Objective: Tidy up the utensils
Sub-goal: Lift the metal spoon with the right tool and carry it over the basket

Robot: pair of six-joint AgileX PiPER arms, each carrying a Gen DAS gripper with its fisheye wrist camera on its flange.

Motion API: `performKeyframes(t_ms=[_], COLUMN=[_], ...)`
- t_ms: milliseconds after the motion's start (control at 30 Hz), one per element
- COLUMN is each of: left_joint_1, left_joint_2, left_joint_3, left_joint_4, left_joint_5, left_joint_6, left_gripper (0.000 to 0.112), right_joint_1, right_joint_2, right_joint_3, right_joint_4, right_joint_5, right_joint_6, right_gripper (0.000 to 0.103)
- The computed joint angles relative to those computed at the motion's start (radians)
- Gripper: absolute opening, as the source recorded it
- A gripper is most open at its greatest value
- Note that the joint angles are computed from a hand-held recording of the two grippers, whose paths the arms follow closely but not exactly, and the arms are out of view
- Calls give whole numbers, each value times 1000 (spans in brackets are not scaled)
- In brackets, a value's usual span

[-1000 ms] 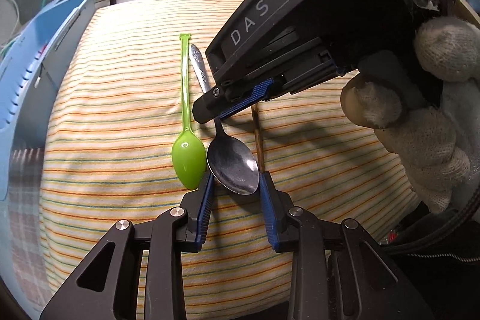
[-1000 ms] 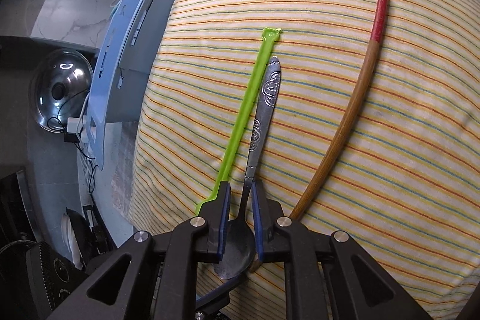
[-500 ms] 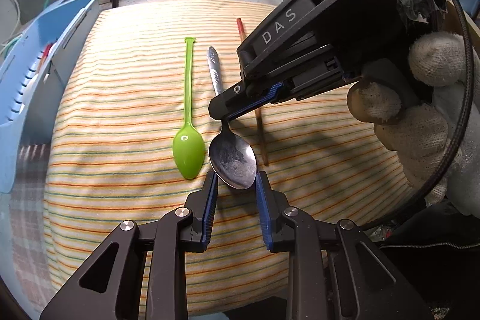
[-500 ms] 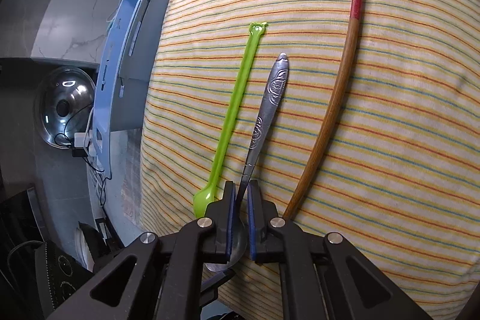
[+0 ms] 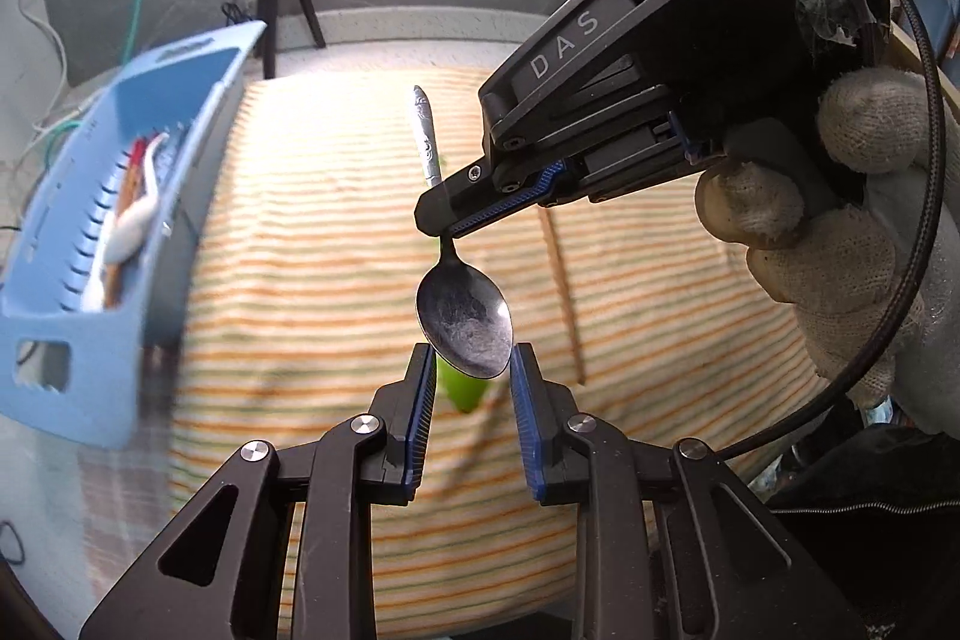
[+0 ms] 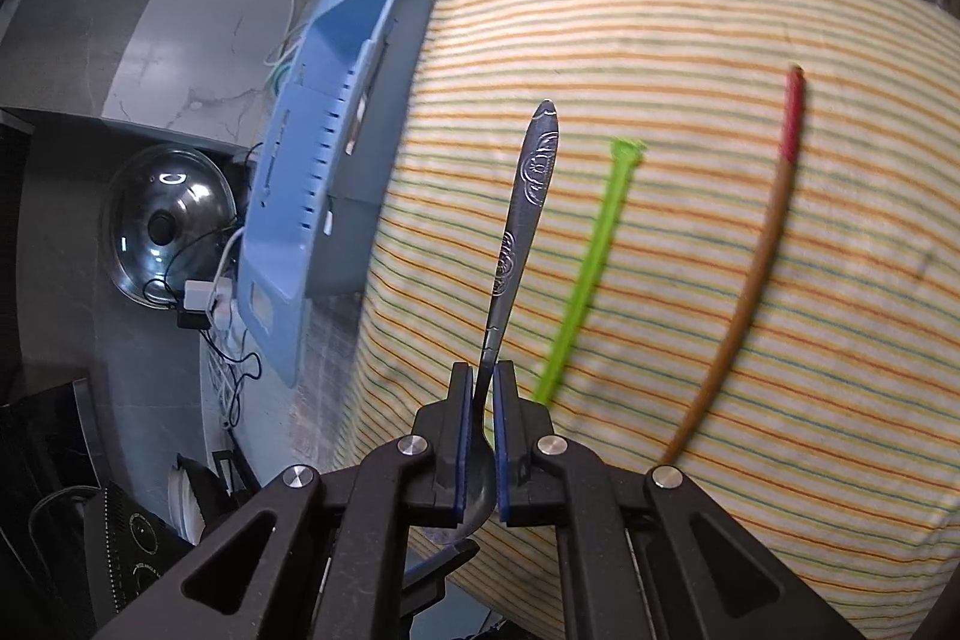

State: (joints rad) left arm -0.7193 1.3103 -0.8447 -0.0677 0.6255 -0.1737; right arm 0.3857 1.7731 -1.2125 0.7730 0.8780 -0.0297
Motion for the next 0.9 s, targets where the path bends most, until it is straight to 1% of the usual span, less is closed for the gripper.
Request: performKeyframes(t_ms=[167,300,433,533,667,900], left_joint_1=[141,276,404,496,573,622], left_joint_2=[-26,-34,6,47,115,202], left_joint_3=[-16,-33,-68,-96,-137,-179], left_joint_4=[-71,-139,-214,-278,-332,-353], left_joint_5=[32,60,68,77,80,73], left_joint_6=[171,335,494,610,712,774], left_gripper=[24,24,24,23,23,23], right_joint_1=[57,103,143,166,181,199], right_joint_2=[79,178,297,396,532,730], right_joint_3=[-154,-335,-537,-710,-940,-1278], right_joint_4=[-18,-55,-97,-139,-186,-258], right_joint_5=[-1,16,46,86,159,283], right_joint_6=[89,172,262,330,411,511], right_gripper=[5,5,5,5,5,5])
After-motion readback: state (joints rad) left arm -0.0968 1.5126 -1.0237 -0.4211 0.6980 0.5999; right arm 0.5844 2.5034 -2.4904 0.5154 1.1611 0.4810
